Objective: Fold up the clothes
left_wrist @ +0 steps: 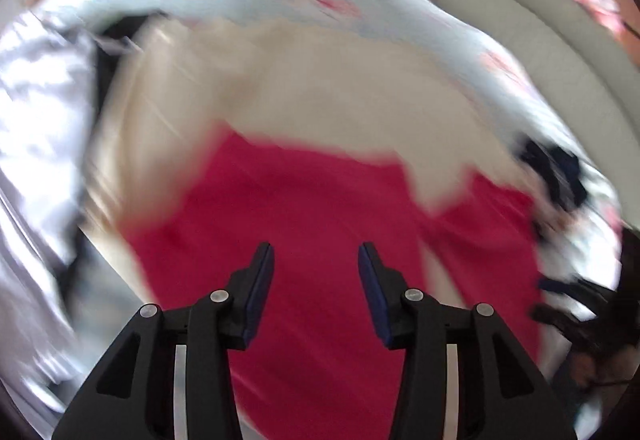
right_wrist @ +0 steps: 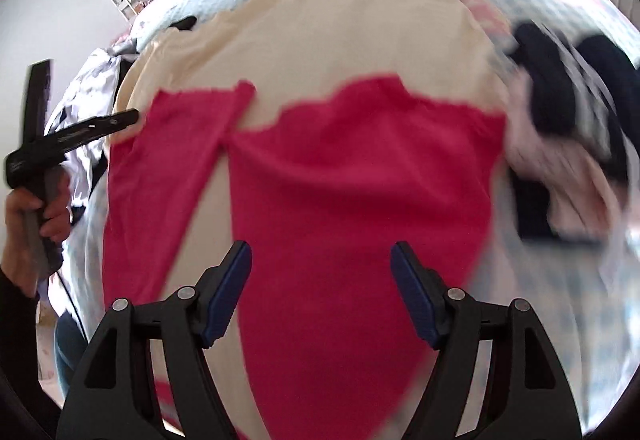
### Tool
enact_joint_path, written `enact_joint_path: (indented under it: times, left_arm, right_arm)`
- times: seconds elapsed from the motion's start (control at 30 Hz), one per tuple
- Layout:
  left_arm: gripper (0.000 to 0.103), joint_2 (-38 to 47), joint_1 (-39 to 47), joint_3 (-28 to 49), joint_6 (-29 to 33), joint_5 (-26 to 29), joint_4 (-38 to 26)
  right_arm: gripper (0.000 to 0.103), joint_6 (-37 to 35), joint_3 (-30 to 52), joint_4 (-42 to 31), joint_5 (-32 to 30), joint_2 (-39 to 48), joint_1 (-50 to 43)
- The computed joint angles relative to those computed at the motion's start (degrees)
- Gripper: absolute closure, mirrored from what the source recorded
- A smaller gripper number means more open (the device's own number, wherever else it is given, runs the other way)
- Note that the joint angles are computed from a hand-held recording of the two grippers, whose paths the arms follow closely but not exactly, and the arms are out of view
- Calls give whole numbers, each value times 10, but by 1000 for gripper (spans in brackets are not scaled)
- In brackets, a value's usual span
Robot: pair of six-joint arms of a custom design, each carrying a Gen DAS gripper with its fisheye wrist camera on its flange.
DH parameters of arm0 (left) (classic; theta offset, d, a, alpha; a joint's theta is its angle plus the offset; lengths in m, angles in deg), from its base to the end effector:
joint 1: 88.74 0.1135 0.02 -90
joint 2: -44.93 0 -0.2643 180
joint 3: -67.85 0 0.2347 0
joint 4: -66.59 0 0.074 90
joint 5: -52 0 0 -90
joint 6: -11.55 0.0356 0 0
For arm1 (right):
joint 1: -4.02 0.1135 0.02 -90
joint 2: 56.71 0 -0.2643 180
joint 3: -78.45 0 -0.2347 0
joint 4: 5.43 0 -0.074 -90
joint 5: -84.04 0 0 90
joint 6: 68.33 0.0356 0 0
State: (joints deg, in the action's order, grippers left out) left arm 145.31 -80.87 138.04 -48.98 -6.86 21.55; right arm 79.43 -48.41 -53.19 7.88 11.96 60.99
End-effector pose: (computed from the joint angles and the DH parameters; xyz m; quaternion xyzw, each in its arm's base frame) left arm 0.2968 0.0224 0.1544 0.2129 0.9319 -0.2125 0.2025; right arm 0.1155 0.1620 0.1999 0.0345 0.9657 0.1299 0.2224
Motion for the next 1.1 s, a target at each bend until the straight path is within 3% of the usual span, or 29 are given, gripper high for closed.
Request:
enact_joint_path:
  times: [0.07, 0.1, 0.13, 0.2, 0.33, 0.43, 0.47, 0.53, 0.57, 0.6, 0.63, 0.67, 0.73, 0.83, 0.9, 0.97, 1.03, 1.1]
  left_arm:
    - [56, -14, -5, -57, 29, -23, -3]
    - [57, -39, -16, -99, 24, -51, 13]
    - [58, -54, -23, -113, 20, -47, 15]
    - [58, -63, -45, -96, 3, 7, -6]
    - [58, -31, -156, -43, -101, -25, 69]
    - [55, -62, -205, -31, -70, -55, 38]
    - [53, -30, -222, 0, -64, -57, 41]
    - [53, -7, -208, 30, -16, -61, -19]
    - [54, 33, -234, 52, -26, -66, -14]
    - [57, 83, -252, 89, -22, -67, -42]
    - [81, 113, -264, 114, -26, -65, -61]
    - [91, 130, -267, 125, -24, -64, -70]
    - [94, 143, -265, 142, -29, -55, -74]
    - [94, 132, -249, 155, -72, -30, -49]
    - [88, 102, -252, 122, -116, -71, 27]
    - [61, 101, -254, 124, -136, -129, 28]
    - [61, 68, -220, 103, -141, -106, 20]
    - [61, -11, -166, 37, -104, -29, 20]
  right_arm:
    - [29, 30, -14, -2, -1, -7, 36]
    - [29, 51, -15, -4, -4, 5, 57]
    - [29, 71, -16, -6, -8, 17, 78]
    - [29, 99, -11, -12, -3, 36, 118]
    - [29, 102, 16, -51, 43, 15, 142]
    - [29, 60, 17, -56, 59, -29, 69]
    - [29, 36, 12, -44, 48, -38, 28]
    - [29, -8, 9, -21, 21, -41, -52]
    - [29, -33, 7, -8, 8, -28, -87]
    - [29, -59, 6, 5, -4, -12, -119]
    - [29, -74, 2, 17, -13, 6, -138]
    - [29, -87, -8, 36, -35, 26, -158]
    - [29, -107, -27, 77, -76, 67, -189]
    - [28, -114, -39, 110, -69, 90, -182]
    - [27, -114, -31, 109, -63, 99, -177]
    - [24, -117, -22, 107, -64, 111, -180]
    - [25, -119, -13, 100, -60, 120, -178]
    - [25, -106, -8, 78, -40, 92, -152]
